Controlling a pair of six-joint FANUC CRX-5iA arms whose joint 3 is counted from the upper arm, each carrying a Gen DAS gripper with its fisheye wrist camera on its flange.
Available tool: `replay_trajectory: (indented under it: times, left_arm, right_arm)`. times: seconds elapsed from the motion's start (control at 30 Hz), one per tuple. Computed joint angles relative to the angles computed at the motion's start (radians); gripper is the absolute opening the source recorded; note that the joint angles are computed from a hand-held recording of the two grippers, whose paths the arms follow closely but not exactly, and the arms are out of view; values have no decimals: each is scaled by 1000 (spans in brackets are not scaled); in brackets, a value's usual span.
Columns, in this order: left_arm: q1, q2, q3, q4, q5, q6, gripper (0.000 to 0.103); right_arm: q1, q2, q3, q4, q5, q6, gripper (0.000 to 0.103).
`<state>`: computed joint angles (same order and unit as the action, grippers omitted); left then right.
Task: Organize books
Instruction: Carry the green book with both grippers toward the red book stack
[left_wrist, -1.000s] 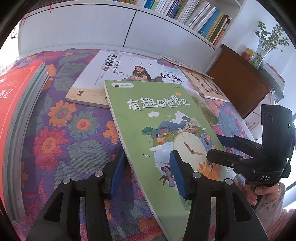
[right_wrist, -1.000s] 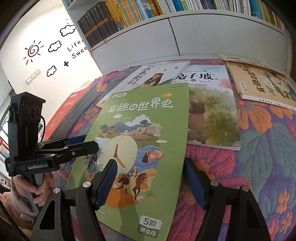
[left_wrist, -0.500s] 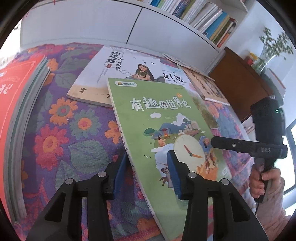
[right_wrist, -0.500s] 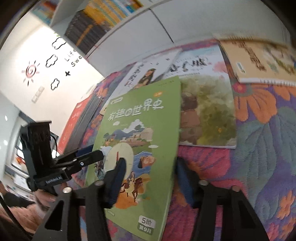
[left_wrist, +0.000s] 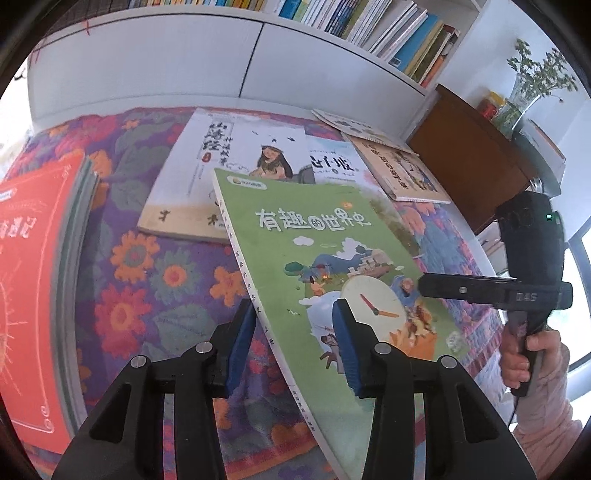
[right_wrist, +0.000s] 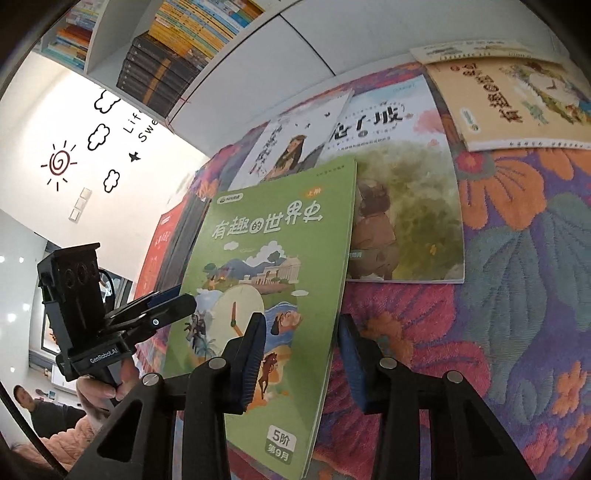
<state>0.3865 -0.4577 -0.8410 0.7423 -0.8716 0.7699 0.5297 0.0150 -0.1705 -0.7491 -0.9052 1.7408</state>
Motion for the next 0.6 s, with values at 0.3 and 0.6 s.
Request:
replay_trajectory:
  times: [0.3, 0.6]
  left_arm:
    - [39, -21, -12, 54, -41, -66, 40]
    - [83, -48, -10, 90, -71, -125, 40]
  right_arm:
    - [47, -68, -25, 67, 33, -43, 40]
    - [127, -125, -49, 171, 89, -101, 40]
